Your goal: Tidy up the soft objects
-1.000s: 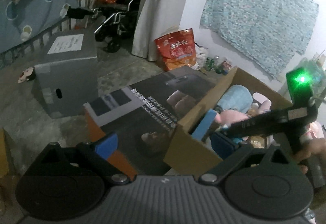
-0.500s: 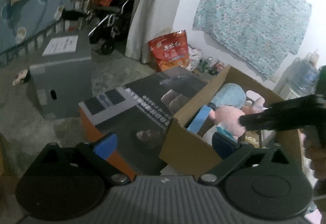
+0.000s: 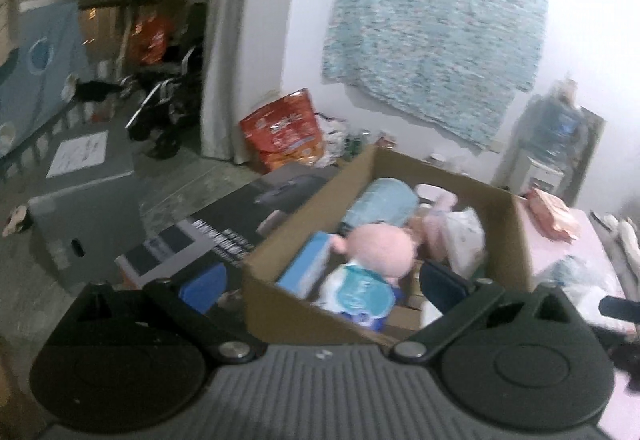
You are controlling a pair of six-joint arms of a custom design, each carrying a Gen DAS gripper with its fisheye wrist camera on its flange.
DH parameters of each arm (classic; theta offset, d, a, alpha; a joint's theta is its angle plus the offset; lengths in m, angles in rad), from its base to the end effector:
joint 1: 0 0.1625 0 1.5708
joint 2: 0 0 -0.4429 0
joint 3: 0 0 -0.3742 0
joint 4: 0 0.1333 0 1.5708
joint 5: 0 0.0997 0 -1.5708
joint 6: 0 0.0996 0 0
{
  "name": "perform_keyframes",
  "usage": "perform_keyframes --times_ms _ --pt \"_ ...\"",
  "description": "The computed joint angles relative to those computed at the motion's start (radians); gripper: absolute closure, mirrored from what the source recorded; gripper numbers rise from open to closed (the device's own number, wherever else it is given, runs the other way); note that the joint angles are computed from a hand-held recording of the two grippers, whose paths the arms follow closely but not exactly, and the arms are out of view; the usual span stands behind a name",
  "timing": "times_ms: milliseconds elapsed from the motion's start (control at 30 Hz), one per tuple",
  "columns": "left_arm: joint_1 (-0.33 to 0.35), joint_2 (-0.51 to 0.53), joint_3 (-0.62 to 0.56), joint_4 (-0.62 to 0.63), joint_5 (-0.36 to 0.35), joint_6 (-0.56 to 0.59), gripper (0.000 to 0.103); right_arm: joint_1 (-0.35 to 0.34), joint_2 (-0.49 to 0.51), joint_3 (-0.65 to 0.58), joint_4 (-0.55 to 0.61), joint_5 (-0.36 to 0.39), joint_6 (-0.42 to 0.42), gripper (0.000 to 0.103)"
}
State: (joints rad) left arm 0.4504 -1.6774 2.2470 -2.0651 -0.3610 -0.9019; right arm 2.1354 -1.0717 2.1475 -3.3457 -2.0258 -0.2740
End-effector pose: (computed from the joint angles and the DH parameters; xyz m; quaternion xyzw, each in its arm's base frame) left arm -0.2298 -0.3627 0.3585 0.1109 0.8147 -0.4651 0.3279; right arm 0.3558 -0.3945 0.2178 0.3021 -0.8675 0.3608 0.1614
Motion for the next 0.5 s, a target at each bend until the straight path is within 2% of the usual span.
perform_keyframes --times_ms 100,200,367,500 --pt "-0.015 0.026 -0.015 0.004 -0.029 0.023 0.000 0.031 0.008 0.057 -0.103 -0.102 0.005 0.001" --pt "-0.021 0.049 -0.034 0.031 -0.059 0.039 0.000 0.054 0.028 0.088 -0.167 -0.172 -0.005 0.001" --pt "-0.044 0.071 -0.040 0.122 -0.051 0.006 0.000 0.109 0.048 0.114 -0.236 -0.306 0.009 0.001" --pt "-0.042 0.071 -0.043 0.163 -0.086 -0.032 0.000 0.138 0.105 0.109 -0.354 -0.399 -0.048 0.001"
